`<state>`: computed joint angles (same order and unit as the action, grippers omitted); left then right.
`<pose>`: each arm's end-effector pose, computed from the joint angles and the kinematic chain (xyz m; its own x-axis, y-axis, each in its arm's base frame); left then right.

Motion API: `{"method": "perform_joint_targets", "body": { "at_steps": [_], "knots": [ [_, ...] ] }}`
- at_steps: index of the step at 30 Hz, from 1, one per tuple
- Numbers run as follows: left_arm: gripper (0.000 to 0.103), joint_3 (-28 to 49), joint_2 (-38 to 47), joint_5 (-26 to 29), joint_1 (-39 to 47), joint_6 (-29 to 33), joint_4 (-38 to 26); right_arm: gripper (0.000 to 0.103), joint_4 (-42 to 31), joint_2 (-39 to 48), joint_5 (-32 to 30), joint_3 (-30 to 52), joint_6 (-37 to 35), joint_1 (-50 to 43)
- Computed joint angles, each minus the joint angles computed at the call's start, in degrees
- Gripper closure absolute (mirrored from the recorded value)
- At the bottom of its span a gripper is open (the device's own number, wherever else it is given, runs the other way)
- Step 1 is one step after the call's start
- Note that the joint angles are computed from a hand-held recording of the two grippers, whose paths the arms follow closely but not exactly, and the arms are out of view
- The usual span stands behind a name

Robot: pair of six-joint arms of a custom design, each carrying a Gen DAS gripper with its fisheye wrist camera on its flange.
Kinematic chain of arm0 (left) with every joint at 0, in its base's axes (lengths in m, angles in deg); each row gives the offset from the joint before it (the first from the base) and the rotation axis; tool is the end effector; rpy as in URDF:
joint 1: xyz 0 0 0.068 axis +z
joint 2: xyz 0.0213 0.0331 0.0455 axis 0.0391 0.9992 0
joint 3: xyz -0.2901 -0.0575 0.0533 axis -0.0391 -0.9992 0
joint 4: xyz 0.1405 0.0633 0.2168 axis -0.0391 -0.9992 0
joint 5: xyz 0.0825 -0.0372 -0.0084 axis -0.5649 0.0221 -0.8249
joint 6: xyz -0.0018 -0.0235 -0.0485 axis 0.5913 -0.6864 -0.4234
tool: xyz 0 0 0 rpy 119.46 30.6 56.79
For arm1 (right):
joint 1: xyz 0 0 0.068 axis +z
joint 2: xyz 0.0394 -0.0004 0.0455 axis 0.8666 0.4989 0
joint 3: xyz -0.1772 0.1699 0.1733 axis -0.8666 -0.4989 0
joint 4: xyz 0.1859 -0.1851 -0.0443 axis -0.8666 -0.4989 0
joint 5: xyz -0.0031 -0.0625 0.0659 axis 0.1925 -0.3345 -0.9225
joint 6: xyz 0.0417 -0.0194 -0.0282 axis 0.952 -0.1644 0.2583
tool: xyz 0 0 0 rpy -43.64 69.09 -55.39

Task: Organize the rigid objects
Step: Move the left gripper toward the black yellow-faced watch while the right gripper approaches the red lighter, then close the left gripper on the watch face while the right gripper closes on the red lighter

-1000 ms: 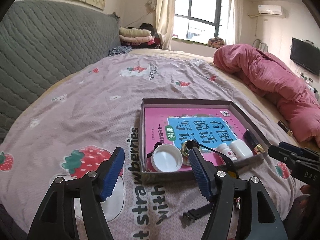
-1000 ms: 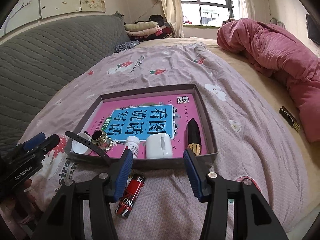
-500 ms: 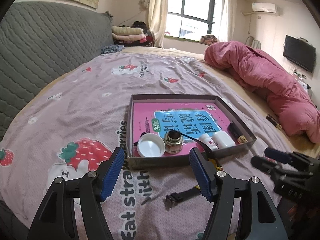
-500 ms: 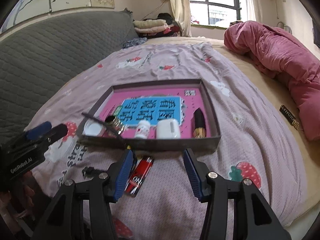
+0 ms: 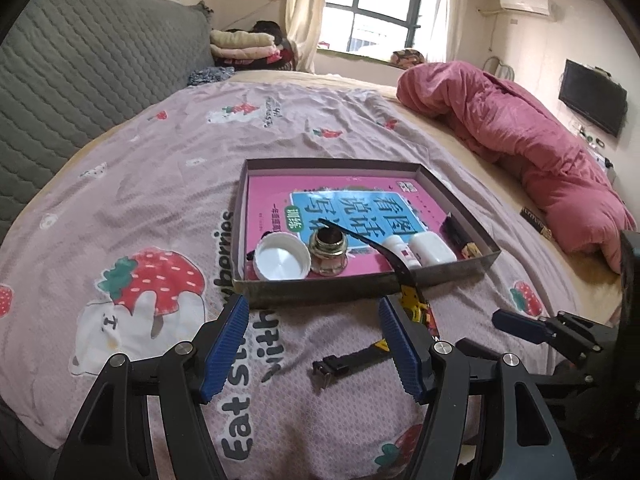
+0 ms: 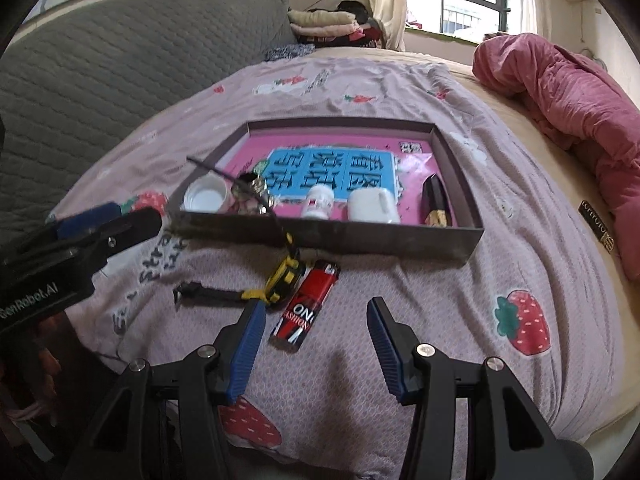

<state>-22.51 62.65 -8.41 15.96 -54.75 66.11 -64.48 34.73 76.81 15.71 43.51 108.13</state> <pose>0.2228 0.0343 0.1909 -0.6543 0.2114 -0.7260 0.4416 0.8862 -0.1399 0.1472 0.1383 0.1740 -0.7609 0.0961 -0.6416 0.0762 0.9954 0.0587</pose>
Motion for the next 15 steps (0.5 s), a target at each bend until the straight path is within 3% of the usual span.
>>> {"method": "perform_joint_targets", "body": {
  "at_steps": [15],
  "knots": [
    [0.034,-1.54,3.12,-1.56,-5.73,2.27,0.23,0.051,8.0,13.12,-2.82,0.72,-0.14,-2.81]
  ]
}}
